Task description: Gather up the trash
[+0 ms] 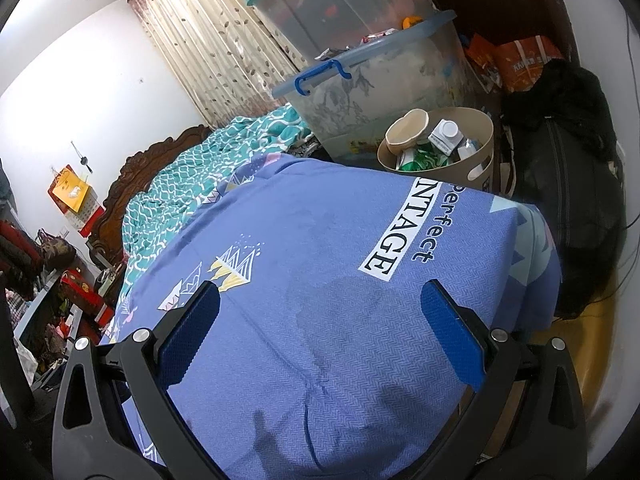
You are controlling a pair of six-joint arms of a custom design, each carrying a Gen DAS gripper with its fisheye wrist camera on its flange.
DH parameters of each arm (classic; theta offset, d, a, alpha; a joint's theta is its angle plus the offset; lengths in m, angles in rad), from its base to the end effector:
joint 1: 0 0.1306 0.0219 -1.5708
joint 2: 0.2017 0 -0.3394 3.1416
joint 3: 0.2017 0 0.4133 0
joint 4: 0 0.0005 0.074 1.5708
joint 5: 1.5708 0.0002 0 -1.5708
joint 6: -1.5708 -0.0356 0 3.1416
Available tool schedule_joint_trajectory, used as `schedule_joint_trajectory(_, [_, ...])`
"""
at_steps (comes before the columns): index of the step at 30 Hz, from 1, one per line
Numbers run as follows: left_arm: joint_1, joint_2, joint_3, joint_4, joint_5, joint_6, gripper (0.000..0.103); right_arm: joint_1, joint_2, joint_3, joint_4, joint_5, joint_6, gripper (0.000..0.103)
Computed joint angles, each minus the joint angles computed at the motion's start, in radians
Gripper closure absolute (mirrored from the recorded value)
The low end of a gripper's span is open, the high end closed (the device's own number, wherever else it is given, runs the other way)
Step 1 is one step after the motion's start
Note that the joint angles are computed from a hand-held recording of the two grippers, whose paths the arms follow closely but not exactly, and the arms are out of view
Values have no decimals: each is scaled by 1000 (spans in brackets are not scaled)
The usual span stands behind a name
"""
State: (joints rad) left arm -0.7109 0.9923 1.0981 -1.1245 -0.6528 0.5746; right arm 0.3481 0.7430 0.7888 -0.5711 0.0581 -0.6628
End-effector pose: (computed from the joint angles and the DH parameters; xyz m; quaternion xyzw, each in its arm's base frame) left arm 0.2877 -0.2199 0.4026 -0.0251 0.9152 0.0922 0.3916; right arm 0.3116 0.1103 0.3694 0.1500 0.8531 0.2196 0.4488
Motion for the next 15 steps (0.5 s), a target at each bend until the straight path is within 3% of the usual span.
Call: schedule_joint_trajectory(15, [1,6,7,-33,-14,16,9,5,3,6,-7,-3,0,4])
